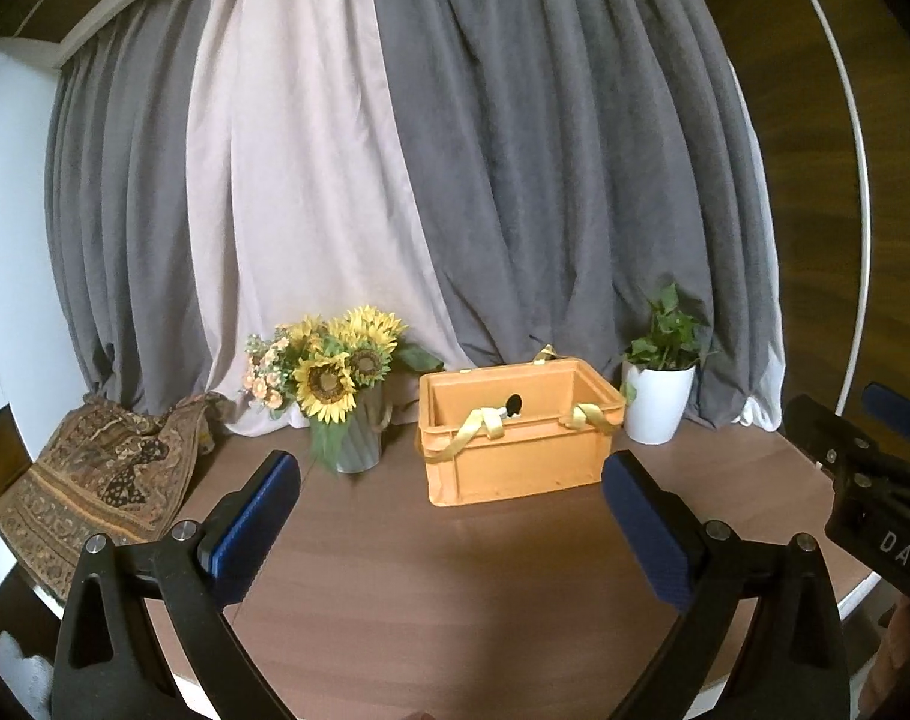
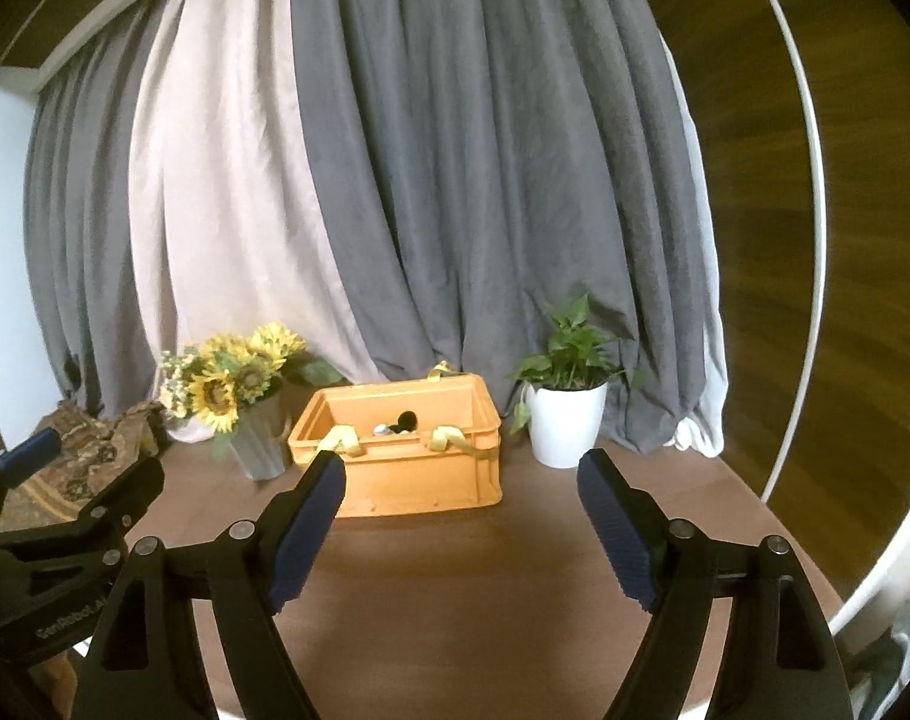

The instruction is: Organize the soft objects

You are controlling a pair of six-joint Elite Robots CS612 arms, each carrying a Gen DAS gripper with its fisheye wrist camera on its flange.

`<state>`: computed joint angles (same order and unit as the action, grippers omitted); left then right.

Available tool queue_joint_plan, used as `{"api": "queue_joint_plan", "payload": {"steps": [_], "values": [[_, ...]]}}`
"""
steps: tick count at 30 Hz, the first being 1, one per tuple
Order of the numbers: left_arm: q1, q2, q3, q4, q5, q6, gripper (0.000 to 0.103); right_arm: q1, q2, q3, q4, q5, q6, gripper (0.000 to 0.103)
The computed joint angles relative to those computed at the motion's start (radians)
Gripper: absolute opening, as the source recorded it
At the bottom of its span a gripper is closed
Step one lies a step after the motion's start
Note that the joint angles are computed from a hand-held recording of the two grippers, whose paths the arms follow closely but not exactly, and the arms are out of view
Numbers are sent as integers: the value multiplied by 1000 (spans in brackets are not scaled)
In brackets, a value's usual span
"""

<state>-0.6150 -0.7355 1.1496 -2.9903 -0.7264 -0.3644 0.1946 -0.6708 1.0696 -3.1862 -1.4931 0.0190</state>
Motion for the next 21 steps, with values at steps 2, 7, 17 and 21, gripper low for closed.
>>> {"api": "queue_joint_plan", "payload": {"steps": [2,7,17,21], "values": [[-10,-13,24,-6,9,-8,103,-4,-19,37,-22,7,-1,83],[-32,-40,72,-8,28,-36,103,-13,-57,108,-54,26,-5,83],[-53,-64,109,2,47,-61,103,-24,-96,183,-103,37,-13,83],[-57,-66,112,2,55,-60,103,-27,-103,195,-107,40,-13,83]]}}
